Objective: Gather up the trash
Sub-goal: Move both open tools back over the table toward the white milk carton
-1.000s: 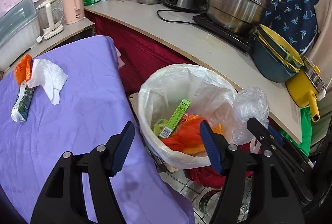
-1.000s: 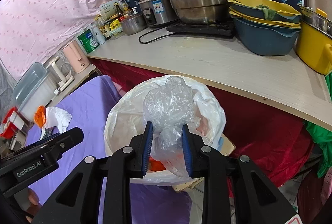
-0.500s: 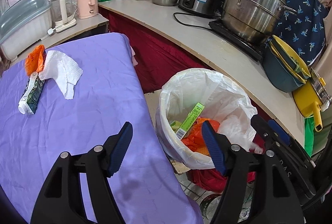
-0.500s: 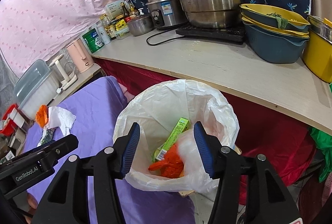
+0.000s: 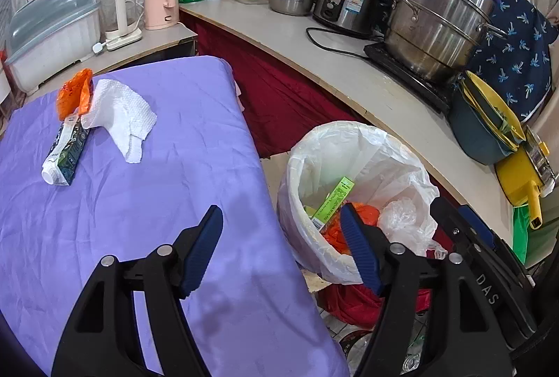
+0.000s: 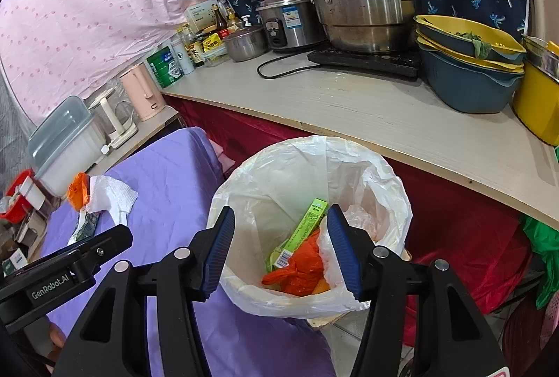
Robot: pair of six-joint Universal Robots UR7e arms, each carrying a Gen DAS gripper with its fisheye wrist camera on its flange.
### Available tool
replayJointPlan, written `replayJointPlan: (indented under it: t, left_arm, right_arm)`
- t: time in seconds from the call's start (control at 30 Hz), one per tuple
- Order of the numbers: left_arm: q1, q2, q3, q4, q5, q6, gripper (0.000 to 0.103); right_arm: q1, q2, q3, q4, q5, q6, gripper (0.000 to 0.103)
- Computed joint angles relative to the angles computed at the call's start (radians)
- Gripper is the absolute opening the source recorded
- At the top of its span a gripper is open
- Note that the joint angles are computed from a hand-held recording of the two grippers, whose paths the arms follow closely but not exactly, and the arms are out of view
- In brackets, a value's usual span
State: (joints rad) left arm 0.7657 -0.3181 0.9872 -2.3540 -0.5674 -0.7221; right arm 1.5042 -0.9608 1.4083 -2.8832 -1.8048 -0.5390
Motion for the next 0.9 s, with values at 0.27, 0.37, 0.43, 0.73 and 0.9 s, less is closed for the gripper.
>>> replayJointPlan:
  t: [0.27, 0.37, 0.43, 0.73, 0.9]
  left_arm:
    - [-0.008, -0.069, 0.106, -0.043, 0.041, -0.036, 0.074]
    - [-0.009, -0.101, 0.156, -0.056, 0.058, -0.058, 0.074]
    - [-0.008, -0.128, 0.192, -0.06, 0.067, -0.079, 0.075]
    - [0.003, -0.252, 0.362, -0.053, 0.112, -0.198, 0.075]
    - [0.016, -0.328, 0.454, -0.03, 0.128, -0.284, 0.075]
  right_arm:
    - [0.028, -0.005, 0.027, -0.011, 0.005, -0.014, 0.055]
    - [0.04, -0.002, 0.036, -0.013, 0.004, -0.017, 0.055]
    - [0.049, 0.001, 0.04, -0.014, 0.003, -0.02, 0.055]
    - [0.091, 0.028, 0.069, -0.01, 0.001, -0.037, 0.055]
    - [0.115, 0.052, 0.079, -0.003, -0.003, -0.046, 0.055]
